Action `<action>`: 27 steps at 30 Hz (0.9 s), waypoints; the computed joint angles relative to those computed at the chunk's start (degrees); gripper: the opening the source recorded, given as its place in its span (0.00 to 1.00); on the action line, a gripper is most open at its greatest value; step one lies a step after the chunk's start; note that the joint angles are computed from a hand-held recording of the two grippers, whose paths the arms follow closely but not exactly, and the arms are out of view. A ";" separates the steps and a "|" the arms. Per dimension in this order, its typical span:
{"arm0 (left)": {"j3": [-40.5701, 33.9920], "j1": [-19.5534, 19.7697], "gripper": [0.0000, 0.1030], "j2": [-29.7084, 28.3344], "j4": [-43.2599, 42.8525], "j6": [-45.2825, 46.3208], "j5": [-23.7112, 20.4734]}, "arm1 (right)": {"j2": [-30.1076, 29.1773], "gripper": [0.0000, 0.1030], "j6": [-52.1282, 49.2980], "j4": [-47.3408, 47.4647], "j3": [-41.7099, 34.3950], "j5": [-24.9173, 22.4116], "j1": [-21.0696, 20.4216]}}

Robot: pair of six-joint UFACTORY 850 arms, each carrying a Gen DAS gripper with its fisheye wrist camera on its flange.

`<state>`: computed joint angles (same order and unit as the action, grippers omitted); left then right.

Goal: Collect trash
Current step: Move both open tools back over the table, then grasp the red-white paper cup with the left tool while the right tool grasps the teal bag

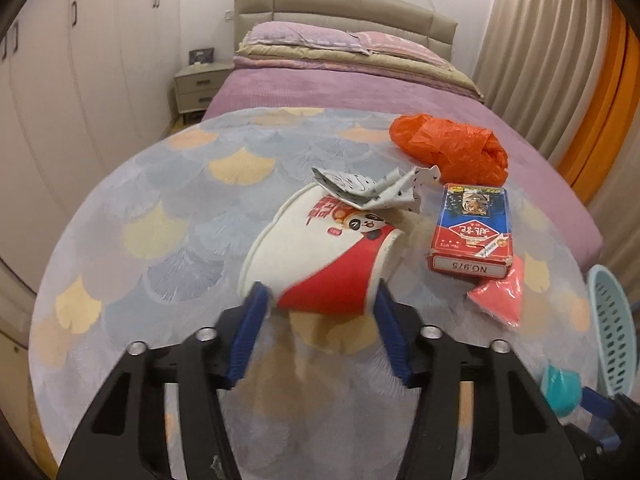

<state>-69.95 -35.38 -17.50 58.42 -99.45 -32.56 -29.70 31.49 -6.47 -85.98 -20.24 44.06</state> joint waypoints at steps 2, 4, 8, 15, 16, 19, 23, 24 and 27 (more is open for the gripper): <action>2.55 0.12 0.46 2.00 1.10 -1.50 1.02 | -0.10 0.67 -0.41 0.22 -0.18 0.00 -0.06; 4.87 0.22 0.46 3.63 1.81 -2.58 1.07 | -0.13 0.67 -1.30 0.95 -0.26 0.09 -0.03; 9.07 1.48 0.46 7.07 1.43 -3.74 2.77 | -0.53 0.67 -0.87 0.04 -0.69 0.03 0.41; 10.28 3.38 0.80 8.66 9.50 -11.66 14.71 | -0.51 0.67 -2.10 1.13 -0.73 -0.03 0.94; 8.83 3.49 0.80 7.38 6.12 -8.72 14.28 | -0.62 0.68 -2.11 1.13 -0.91 -0.17 0.97; 5.34 3.43 0.79 4.17 0.78 -3.64 11.20 | -0.59 0.68 -1.93 1.04 -0.88 -0.30 1.03; 3.99 4.38 0.65 2.35 -2.00 -1.81 12.55 | -0.90 0.68 -1.67 0.38 -1.17 -0.39 1.08; 3.79 4.46 0.64 2.06 -1.95 -1.99 12.32 | -0.99 0.68 -1.51 0.18 -1.23 -0.36 1.10; 3.96 4.05 0.63 1.95 2.09 -6.33 11.22 | -1.05 0.70 -1.01 -0.41 -1.20 -0.18 1.24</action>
